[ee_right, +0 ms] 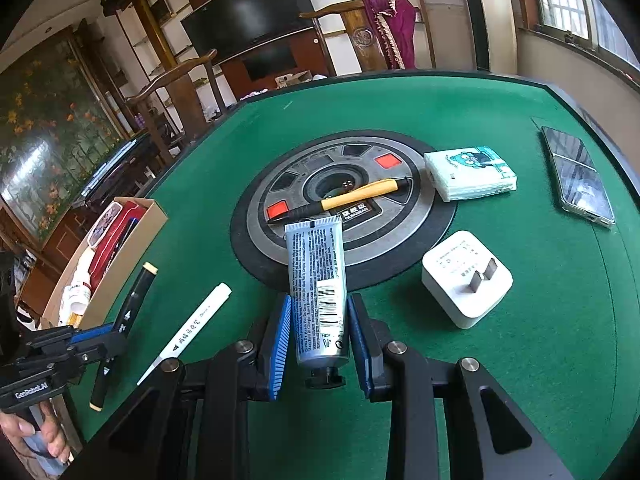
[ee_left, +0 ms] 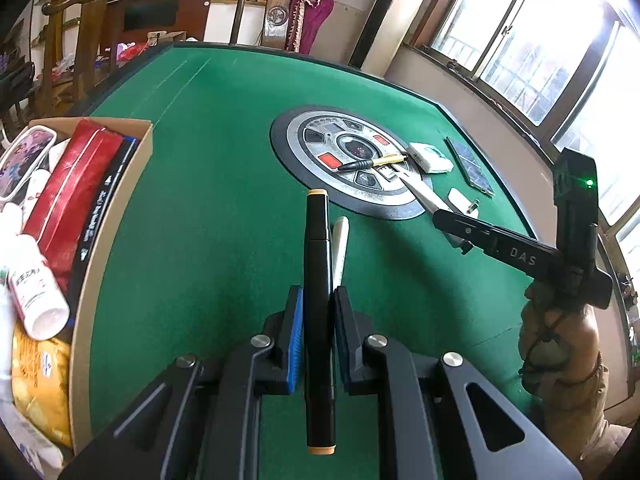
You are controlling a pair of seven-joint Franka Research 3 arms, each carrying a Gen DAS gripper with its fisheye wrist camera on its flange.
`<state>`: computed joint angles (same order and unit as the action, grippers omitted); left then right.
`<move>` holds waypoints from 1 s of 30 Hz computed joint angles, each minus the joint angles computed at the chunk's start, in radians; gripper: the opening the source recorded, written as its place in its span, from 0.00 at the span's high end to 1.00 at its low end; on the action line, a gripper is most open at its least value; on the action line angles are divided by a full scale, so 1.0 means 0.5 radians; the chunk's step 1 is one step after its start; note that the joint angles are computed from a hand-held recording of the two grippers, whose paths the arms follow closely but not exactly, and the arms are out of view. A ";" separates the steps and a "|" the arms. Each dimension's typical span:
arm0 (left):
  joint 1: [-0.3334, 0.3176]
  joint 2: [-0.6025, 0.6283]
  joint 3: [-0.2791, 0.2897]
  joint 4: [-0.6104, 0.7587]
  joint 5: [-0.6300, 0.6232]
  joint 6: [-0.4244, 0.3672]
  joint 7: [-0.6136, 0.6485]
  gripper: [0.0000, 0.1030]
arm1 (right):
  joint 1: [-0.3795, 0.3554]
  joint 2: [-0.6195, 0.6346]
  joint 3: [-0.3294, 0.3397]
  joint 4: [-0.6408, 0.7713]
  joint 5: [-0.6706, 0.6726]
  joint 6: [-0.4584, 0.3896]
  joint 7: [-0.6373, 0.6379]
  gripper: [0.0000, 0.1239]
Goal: Organize objects
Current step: 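Close the left gripper on the black marker and lift it, then carry black marker in left gripper toward the box while right gripper carries toothpaste tube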
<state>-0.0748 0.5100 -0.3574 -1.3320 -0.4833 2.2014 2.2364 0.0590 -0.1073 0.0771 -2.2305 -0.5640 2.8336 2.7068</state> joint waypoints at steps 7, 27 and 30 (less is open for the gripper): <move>0.021 -0.044 0.004 -0.048 -0.033 0.001 -0.002 0.86 | 0.021 0.021 0.002 0.022 -0.009 -0.024 -0.016 0.75; 0.057 -0.092 0.016 -0.059 -0.110 0.062 -0.013 0.86 | 0.038 0.000 0.025 0.053 -0.294 -0.153 0.230 0.75; 0.079 -0.111 0.016 -0.081 -0.144 0.083 0.006 0.86 | 0.054 0.004 0.032 0.063 -0.336 -0.174 0.279 0.75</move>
